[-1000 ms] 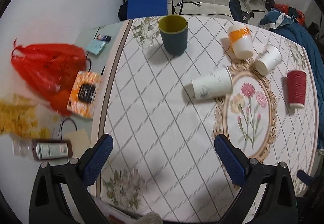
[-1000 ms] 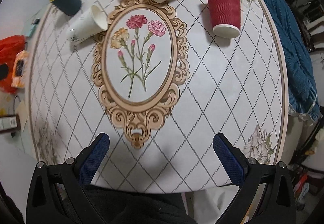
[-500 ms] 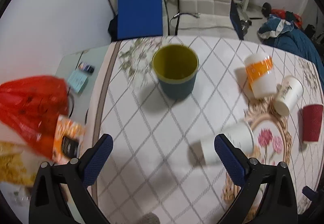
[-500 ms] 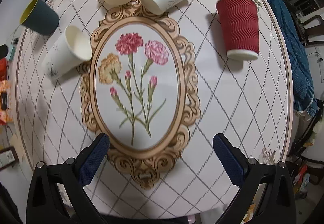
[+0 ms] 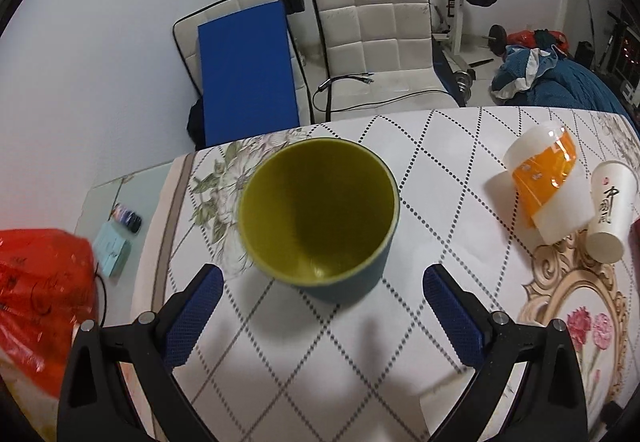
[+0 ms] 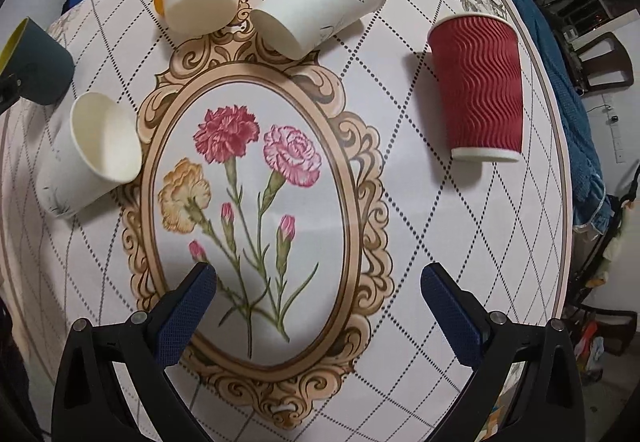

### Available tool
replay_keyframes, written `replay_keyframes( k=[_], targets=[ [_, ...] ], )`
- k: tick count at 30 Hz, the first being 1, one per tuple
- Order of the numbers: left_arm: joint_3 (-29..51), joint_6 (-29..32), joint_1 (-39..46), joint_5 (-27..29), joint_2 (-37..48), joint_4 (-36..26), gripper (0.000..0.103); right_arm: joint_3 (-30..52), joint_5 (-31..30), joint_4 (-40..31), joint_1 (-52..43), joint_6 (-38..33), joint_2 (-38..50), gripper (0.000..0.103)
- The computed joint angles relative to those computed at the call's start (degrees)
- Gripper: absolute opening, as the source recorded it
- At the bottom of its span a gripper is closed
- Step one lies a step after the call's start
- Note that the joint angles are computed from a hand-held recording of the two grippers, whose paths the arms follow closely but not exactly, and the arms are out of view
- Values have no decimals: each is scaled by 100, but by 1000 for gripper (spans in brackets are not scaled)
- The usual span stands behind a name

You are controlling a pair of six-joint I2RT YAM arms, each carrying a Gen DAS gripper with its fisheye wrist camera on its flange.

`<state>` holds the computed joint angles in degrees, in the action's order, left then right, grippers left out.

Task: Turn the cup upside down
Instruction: 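Move the left gripper toward the dark green mug, then close the left gripper on the rim of the dark green mug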

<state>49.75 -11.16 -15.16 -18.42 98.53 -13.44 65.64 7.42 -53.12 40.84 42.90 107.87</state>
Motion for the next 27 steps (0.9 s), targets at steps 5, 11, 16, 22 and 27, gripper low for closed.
replay_keyframes(
  k=[5, 11, 16, 22, 27],
  targets=[
    [136, 186, 225, 225, 473, 434, 102, 161, 78, 45, -44, -19, 245, 103],
    [310, 478, 315, 392, 873, 858, 86, 333, 141, 79, -65, -21, 521, 103],
    [405, 638, 458, 621, 976, 945, 70, 509, 176, 34, -35, 64, 761, 103],
    [388, 726, 481, 690, 901, 898, 69, 597, 191, 41, -40, 108, 891, 103],
    [440, 654, 521, 804, 685, 618, 69, 578, 224, 54, -34, 121, 860, 103]
  ],
)
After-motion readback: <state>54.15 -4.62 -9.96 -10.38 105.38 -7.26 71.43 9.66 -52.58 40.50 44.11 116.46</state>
